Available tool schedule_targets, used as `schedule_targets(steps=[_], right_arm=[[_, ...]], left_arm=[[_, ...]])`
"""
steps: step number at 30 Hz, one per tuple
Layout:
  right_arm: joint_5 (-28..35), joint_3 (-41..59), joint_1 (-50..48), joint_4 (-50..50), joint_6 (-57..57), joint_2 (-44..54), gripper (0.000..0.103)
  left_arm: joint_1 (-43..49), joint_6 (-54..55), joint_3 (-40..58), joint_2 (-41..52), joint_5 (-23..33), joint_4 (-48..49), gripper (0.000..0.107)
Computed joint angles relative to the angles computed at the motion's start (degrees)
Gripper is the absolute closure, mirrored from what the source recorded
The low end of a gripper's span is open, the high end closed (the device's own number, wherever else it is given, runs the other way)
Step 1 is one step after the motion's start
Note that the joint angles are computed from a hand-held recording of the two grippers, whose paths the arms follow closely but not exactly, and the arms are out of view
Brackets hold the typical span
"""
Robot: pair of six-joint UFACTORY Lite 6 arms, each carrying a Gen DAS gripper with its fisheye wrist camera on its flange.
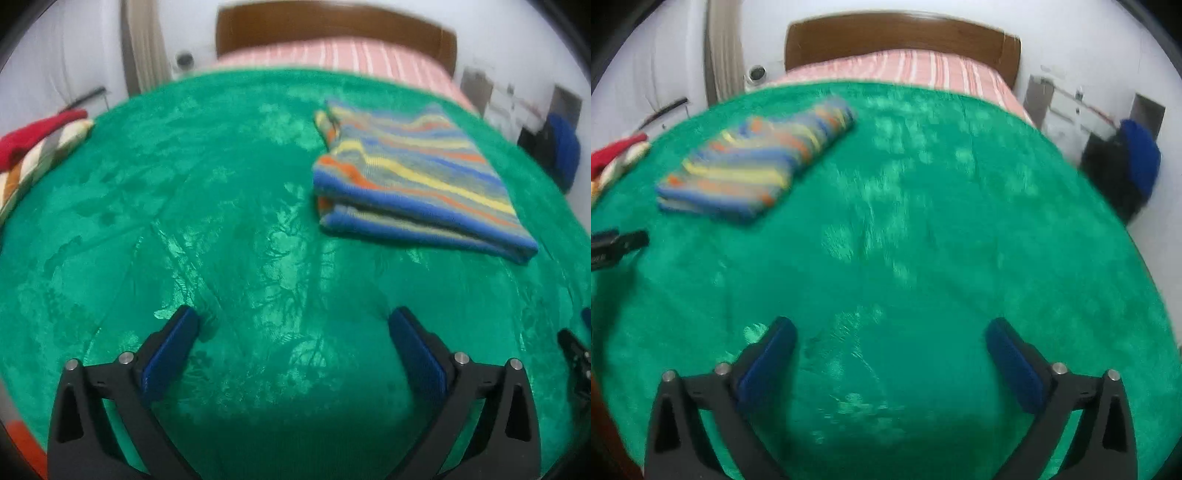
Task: Fold small clothes
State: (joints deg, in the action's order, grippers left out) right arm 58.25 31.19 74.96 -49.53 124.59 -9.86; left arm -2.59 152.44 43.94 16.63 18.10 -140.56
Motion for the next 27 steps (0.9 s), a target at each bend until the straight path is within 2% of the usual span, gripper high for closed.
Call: schedule_targets(steps=[2, 6, 9, 18, 27], right_arm=[[1.10, -0.99, 1.57, -2.06, 3.59, 0.54, 0.000], [-0.28, -2.05, 0.31, -3.21, 3.29, -0.11, 0.000], [-1.95, -3.26, -0.99, -4.41, 3.70, -1.11, 0.000], [-1.53, -2.65, -0.67, -4.96, 4.33, 0.44, 0.000], [-1.32, -2.52, -0.81, -5.27, 4.22, 0.94, 0.000]], left_arm=[[-1.25, 6.59, -0.58, -0.16, -0.39, -6.78, 0.004], [-0.49, 4.38, -0.46, 0.62, 0.84, -3.60, 0.004], [-0.48, 6.93, -1.12, 0.54, 1.75, -5.66, 0.004], [-0.35, 9.98, -3.28, -0.23, 4.50, -8.75, 0.004], [-0.67, 11.96, -3.90, -0.79, 4.45, -10.86, 0.004]])
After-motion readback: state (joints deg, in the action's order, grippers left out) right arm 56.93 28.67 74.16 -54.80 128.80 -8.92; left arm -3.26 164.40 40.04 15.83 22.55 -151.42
